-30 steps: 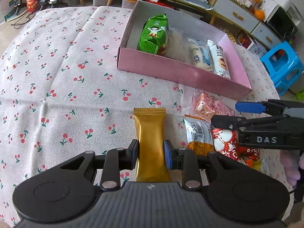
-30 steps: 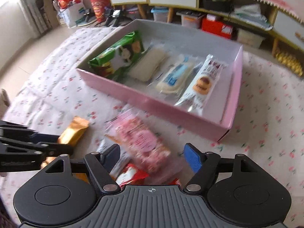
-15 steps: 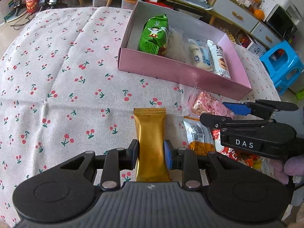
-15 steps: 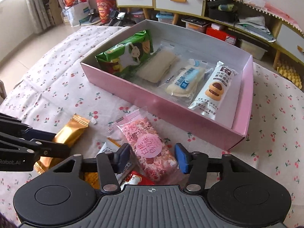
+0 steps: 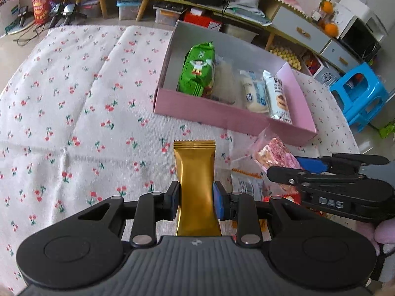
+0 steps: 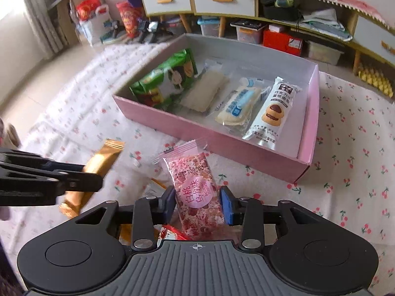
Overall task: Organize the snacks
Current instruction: 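Lower the gold bar into the pink box while right lowers the pink bag there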
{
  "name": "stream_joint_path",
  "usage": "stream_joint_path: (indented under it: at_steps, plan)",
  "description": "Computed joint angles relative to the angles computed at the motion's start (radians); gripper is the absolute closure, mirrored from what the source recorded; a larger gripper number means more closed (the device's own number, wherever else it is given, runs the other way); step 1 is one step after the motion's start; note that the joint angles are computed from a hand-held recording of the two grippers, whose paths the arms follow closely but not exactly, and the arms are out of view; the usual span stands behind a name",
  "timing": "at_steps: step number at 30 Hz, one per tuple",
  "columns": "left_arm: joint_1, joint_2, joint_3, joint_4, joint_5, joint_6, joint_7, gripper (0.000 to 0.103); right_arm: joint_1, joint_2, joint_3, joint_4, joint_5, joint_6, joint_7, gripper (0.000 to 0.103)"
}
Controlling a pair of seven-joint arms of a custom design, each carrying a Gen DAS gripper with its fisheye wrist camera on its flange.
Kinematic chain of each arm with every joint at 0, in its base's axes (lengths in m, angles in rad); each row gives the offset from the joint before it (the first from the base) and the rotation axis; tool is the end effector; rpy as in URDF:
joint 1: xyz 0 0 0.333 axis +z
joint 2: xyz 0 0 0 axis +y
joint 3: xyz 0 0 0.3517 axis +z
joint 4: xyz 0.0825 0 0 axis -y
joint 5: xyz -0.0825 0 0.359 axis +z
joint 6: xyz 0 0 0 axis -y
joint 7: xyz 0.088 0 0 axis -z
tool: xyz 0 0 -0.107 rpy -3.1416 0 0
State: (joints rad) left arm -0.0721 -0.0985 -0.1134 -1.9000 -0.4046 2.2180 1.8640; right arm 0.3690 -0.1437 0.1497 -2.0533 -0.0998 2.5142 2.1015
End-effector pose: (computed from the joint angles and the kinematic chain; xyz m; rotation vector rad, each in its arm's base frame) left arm 0.5283 -0.1151 0.6291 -1.7557 2.3881 -0.8209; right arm 0.4581 0.2684 0.6124 -1.8644 1.7633 -0.3363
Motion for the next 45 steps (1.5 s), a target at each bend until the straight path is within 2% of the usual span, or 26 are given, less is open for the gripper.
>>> stream_joint_path:
  at_steps: [5,11,17,22,26,33,38,45]
  plan:
    - [0.003,0.017,0.004,0.038,-0.032,-0.009,-0.002,0.077,-0.003,-0.038,-0.013,-0.024,0.065,0.051,0.003,0.066]
    - [0.002,0.046,-0.001,0.094,-0.110,0.009,0.011,0.077,-0.033,-0.075,-0.015,-0.055,0.084,0.134,0.069,0.066]
    - [-0.025,0.086,-0.031,0.099,-0.210,0.170,0.102,0.077,-0.110,-0.076,0.010,-0.060,0.001,0.204,0.261,0.066]
    - [-0.036,0.145,-0.058,0.128,-0.279,0.230,0.147,0.077,-0.168,-0.048,0.027,-0.065,-0.104,0.262,0.478,0.066]
    - [-0.046,0.175,-0.077,0.130,-0.256,0.295,0.133,0.077,-0.194,-0.026,0.033,-0.067,-0.204,0.272,0.615,0.065]
    - [-0.050,0.193,-0.097,0.123,-0.207,0.382,0.109,0.077,-0.201,0.000,0.004,-0.088,-0.273,0.349,0.739,0.065]
    - [-0.055,0.202,-0.099,0.118,-0.154,0.380,0.067,0.076,-0.183,0.020,-0.013,-0.084,-0.264,0.353,0.735,0.065]
    - [-0.052,0.194,-0.100,0.105,-0.114,0.386,0.075,0.076,-0.169,0.023,-0.024,-0.084,-0.278,0.324,0.734,0.064]
